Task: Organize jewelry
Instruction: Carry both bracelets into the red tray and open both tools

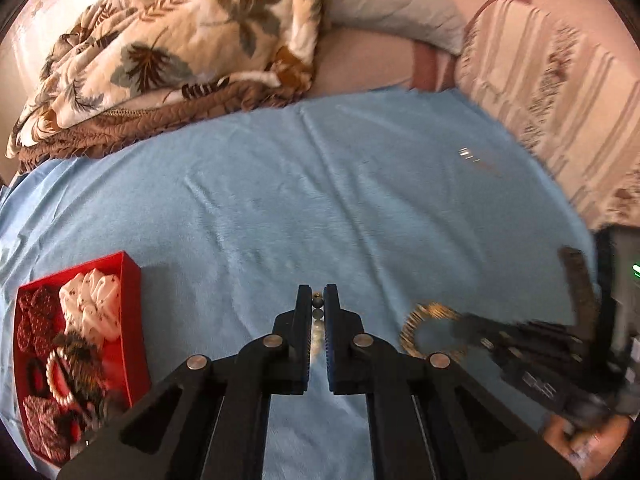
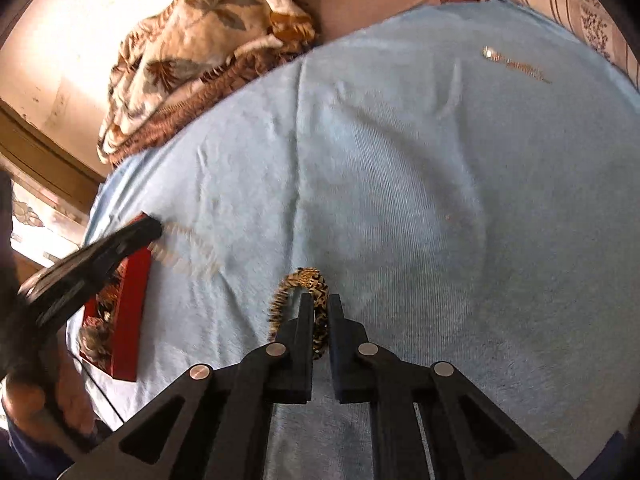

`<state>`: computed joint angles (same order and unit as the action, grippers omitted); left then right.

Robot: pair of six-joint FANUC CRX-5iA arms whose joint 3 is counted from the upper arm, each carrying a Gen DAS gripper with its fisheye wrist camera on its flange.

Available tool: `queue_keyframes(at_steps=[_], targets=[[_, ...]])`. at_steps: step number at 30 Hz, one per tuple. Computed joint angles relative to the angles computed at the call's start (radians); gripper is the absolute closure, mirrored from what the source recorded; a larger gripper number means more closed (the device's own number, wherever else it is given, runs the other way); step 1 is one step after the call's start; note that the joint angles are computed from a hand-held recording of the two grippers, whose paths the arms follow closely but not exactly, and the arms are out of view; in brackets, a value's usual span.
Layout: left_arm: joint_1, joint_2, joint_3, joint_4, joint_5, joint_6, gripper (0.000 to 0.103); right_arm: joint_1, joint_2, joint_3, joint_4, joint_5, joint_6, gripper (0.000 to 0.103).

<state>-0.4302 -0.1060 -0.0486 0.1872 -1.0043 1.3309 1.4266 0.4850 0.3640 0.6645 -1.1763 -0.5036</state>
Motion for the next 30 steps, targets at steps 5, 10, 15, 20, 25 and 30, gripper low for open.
queue_keyframes(at_steps=[5, 10, 15, 20, 25, 30], targets=[[0.032, -0.104, -0.068, 0.094, -0.029, -0.03, 0.098, 0.013, -0.018, -0.046, 0.097, 0.031, -0.064, 0.096], [0.049, -0.197, -0.116, 0.094, -0.05, -0.051, 0.098, 0.019, -0.005, -0.035, 0.122, 0.044, -0.073, 0.096], [0.089, -0.279, -0.161, 0.1, -0.079, -0.087, 0.098, 0.038, 0.039, 0.037, 0.132, -0.025, -0.034, 0.096], [0.176, -0.354, -0.205, 0.13, -0.104, -0.127, 0.098, 0.052, 0.049, 0.046, 0.138, -0.035, -0.056, 0.096], [0.335, -0.434, -0.245, 0.18, -0.153, -0.195, 0.098, 0.066, 0.081, 0.093, 0.13, -0.062, -0.035, 0.096], [0.522, -0.484, -0.272, 0.227, -0.196, -0.268, 0.098, 0.079, 0.117, 0.144, 0.119, -0.079, -0.02, 0.096]])
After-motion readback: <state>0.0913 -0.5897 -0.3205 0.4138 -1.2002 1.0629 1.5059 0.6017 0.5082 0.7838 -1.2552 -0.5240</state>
